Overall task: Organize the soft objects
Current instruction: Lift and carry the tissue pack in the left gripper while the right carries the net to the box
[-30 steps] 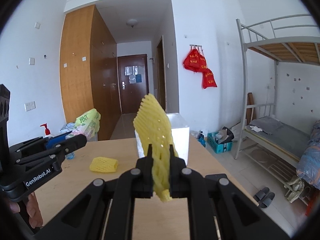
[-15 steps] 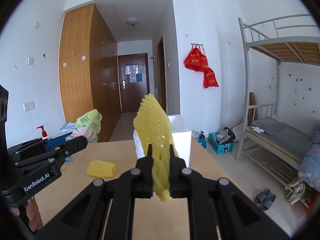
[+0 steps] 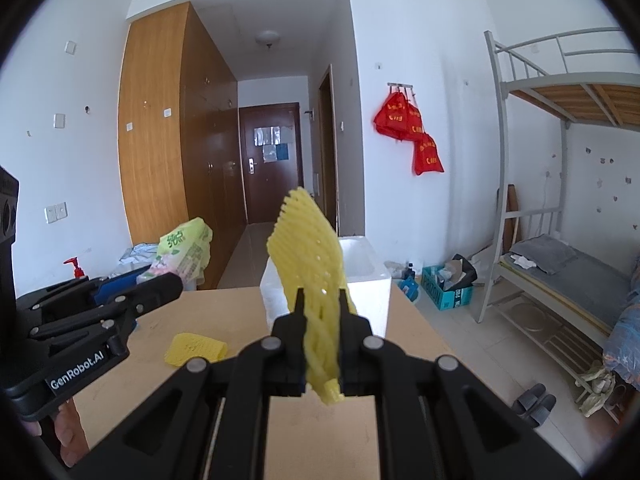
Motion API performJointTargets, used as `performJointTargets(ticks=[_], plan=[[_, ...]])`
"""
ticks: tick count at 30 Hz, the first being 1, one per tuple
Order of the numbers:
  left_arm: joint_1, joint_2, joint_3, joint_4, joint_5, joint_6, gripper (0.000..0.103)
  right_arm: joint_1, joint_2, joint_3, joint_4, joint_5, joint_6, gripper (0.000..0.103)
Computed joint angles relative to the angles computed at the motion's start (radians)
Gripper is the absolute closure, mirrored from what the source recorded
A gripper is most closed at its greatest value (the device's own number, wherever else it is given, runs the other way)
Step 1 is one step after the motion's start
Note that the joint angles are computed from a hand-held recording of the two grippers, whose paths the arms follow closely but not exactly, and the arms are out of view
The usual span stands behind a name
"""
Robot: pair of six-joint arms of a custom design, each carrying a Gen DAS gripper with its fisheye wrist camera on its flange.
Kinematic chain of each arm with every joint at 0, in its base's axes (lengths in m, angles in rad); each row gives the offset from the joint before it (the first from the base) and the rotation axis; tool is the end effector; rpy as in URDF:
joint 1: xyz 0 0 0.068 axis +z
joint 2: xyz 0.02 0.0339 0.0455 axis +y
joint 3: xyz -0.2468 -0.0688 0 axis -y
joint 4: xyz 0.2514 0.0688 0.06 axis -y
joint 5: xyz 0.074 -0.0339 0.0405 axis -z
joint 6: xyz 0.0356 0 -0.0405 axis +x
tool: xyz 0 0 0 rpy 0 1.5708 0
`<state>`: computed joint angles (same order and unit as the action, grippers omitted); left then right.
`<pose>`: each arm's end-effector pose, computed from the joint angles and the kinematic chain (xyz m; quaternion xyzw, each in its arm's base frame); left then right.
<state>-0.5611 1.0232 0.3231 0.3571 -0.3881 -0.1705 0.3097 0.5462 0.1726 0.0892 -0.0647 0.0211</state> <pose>0.1961 -0.1073 0.1722 0.0467 0.8084 -0.0550 0.5842 0.1614 0.0541 0.1751 -0.1342 0.7887 0.1242 0.5870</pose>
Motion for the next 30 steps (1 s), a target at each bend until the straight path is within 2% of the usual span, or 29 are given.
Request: performJointTargets(ticks=[14,22,30], plan=[[0.11,0.207,0.095,0.123,0.11,0.035,0.078,-0.051,0.35,0.087,0.237,-0.056,-0.014,0.09],[0.16,0.357,0.166,0.194,0.177,0.05,0.078,-0.061,0.553,0.195,0.313,-0.072,-0.018,0.09],[0.224,0.477,0.273,0.194,0.24,0.068,0.078,-0.08,0.735,0.333,0.335,-0.094,-0.026,0.09]])
